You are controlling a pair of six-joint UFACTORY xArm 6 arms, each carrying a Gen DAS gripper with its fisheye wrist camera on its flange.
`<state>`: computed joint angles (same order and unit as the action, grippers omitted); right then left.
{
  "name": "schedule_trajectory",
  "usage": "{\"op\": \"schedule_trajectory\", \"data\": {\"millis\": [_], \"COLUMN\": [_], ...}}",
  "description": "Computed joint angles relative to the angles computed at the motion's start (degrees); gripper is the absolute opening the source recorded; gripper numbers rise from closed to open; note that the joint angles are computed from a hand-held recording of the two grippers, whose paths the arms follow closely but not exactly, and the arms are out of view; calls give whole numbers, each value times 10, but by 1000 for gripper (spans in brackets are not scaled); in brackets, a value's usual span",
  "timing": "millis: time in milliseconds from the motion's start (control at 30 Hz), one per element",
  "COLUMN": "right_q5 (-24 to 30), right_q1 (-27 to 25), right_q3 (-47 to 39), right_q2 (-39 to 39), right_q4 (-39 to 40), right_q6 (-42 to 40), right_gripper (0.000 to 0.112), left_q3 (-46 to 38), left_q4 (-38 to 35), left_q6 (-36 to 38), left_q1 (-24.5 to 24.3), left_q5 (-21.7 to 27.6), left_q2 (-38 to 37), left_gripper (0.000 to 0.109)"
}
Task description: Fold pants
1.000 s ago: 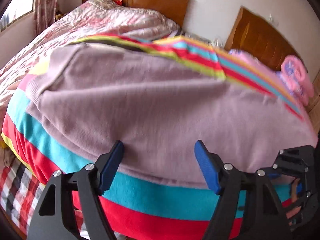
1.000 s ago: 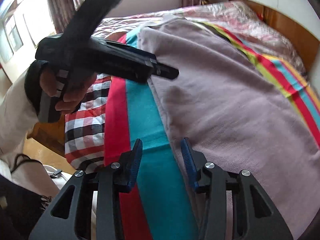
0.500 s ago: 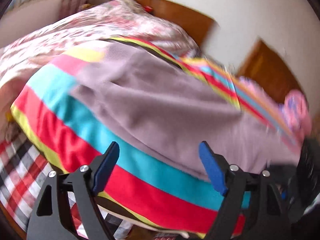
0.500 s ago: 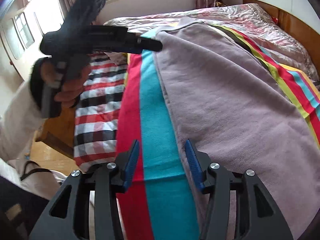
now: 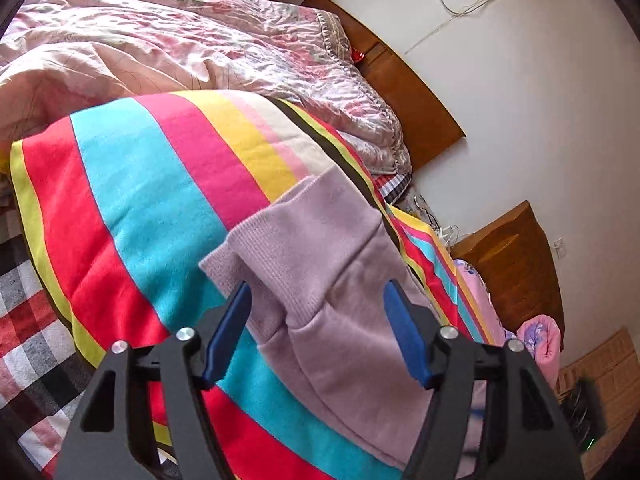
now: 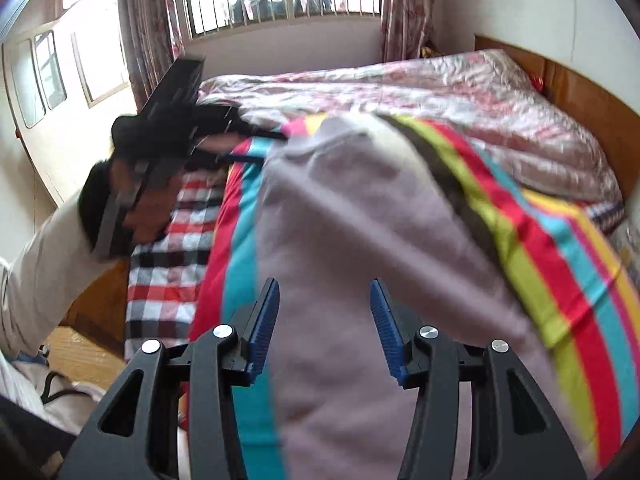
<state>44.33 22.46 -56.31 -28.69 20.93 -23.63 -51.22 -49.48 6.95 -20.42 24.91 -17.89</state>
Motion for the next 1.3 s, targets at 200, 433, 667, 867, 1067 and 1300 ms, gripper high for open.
{"op": "schedule_trajectory", "data": {"millis": [200,433,667,867,1067,1300], "right_q5": [48,119,59,4,21,100], "right_q1": [-61,-64,-37,-31,-46,-56], "right_q3": [-210,-376,-340,-360,-340,-414], "right_q2": [222,388,368,388,380,424], "right_q4": [98,177,154,62,100,218], "right_q6": [-87,-121,-152,-51,-26,-64], "right_gripper": [50,49,10,9,20,55], "left_q3": [-8,-12,-3,-14,14,4], "left_q4": [86,86,99,272,162,88], "left_q6": [-63,-44,-18,-142,-73,-34], "left_q1": [-20,-22,-30,-34,-13,-6], "left_q5": [-20,-11,-31,-31,-18,-13], "left_q2": [16,30,13,19,19,28], "left_gripper": [58,22,12,12,18,23]}}
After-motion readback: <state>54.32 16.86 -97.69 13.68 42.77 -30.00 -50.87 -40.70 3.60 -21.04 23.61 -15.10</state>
